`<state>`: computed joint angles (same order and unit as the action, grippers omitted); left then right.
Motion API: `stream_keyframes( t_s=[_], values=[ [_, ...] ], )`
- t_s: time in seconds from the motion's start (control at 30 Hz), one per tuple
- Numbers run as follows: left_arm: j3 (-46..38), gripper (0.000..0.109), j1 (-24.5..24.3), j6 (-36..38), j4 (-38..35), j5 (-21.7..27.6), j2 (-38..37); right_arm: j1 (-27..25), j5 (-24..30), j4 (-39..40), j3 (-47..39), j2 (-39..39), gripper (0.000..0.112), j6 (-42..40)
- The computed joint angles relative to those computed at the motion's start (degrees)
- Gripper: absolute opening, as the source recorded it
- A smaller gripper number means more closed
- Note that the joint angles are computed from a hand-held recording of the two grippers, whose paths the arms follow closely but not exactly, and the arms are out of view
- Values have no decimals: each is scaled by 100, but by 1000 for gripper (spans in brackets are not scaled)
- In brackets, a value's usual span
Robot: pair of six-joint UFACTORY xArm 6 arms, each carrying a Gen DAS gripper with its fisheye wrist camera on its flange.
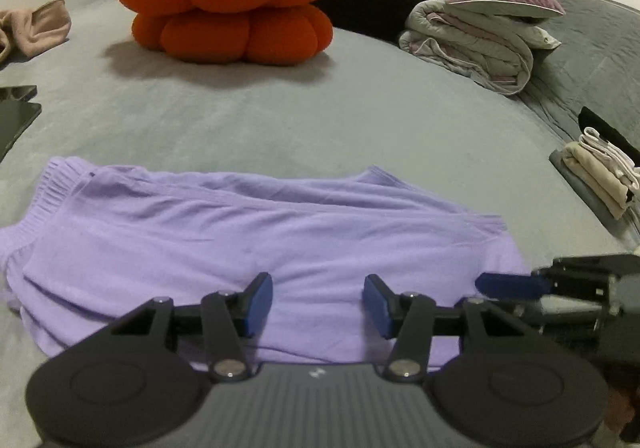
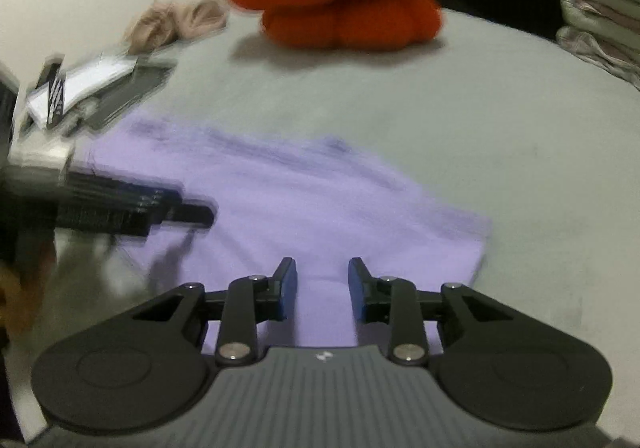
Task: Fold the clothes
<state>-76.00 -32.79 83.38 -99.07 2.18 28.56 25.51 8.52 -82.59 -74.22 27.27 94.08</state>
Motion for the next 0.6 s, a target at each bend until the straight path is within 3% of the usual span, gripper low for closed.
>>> stream_keyframes(
  t_s=[0.1, 0.37, 0.47, 0.6],
  values=[
    [-9, 52, -19, 173, -100, -57, 3, 157, 216, 376, 204, -154, 33, -505],
    [-47, 53, -79, 651, -371, -189, 13, 261, 167, 953, 992, -736, 35, -1046],
    [-56, 53, -97, 1210, -825, -281, -18, 216, 34, 1143, 1093, -770, 35, -1161],
    [-111, 53, -112, 2835, -2201, -525, -105, 181, -66, 1218, 1261, -881, 35, -1069]
  ],
)
